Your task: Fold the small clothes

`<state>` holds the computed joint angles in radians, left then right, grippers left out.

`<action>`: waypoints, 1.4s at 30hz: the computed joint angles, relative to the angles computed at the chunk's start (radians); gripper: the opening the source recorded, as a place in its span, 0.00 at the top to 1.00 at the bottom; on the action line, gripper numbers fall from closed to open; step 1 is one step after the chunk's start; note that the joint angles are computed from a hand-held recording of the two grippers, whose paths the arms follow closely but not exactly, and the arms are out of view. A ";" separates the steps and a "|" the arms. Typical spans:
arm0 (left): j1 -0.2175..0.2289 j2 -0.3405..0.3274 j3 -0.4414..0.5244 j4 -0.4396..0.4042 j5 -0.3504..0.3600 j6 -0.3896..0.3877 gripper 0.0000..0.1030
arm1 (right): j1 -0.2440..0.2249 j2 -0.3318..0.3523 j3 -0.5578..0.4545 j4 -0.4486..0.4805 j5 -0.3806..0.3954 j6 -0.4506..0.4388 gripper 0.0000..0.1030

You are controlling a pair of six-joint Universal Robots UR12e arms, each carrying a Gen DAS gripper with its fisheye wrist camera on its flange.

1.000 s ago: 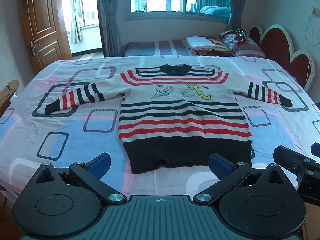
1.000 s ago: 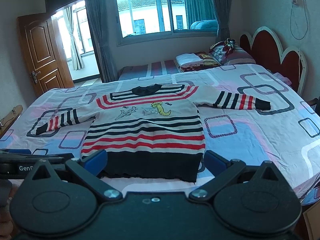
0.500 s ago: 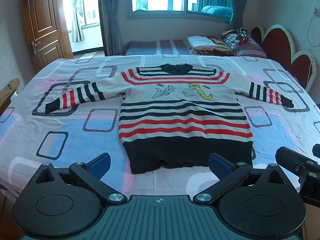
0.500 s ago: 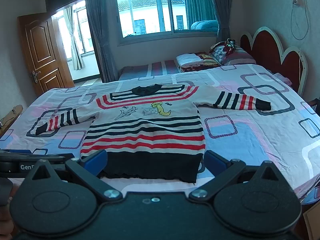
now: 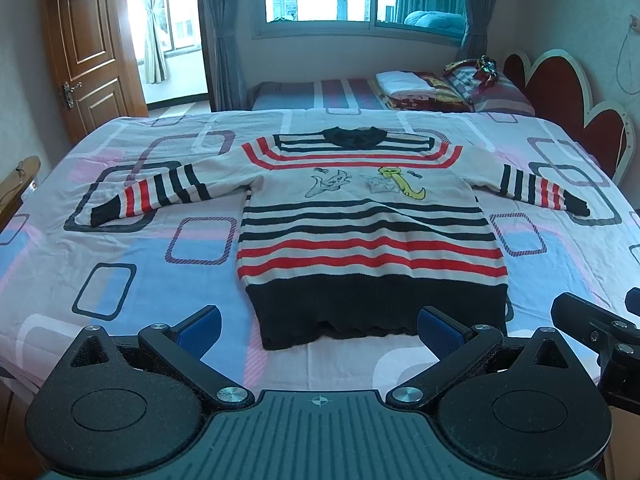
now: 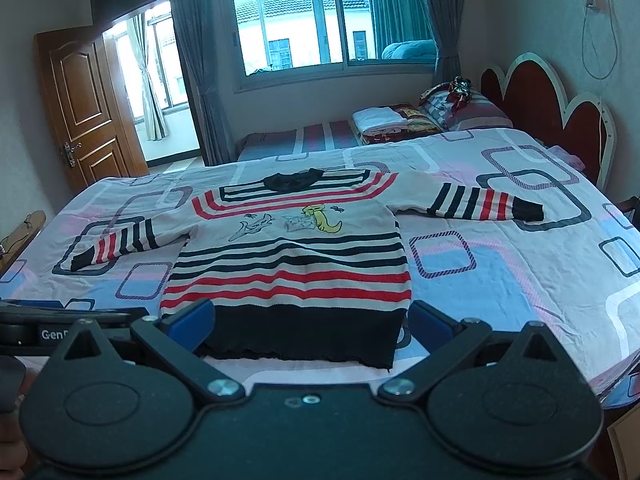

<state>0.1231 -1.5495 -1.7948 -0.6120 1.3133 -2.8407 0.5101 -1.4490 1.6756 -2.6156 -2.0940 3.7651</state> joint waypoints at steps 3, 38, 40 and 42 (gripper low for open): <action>0.000 0.000 -0.001 0.002 0.003 0.000 0.00 | -0.001 0.000 0.000 -0.001 0.001 -0.001 0.01; -0.066 -0.145 0.100 0.048 0.119 -0.057 0.00 | -0.067 0.040 -0.013 0.000 0.019 -0.010 0.01; -0.077 -0.167 0.119 0.051 0.133 -0.059 0.00 | -0.077 0.046 -0.015 -0.006 0.020 -0.018 0.01; -0.089 -0.189 0.139 0.055 0.150 -0.064 0.00 | -0.092 0.052 -0.016 -0.010 0.028 -0.020 0.01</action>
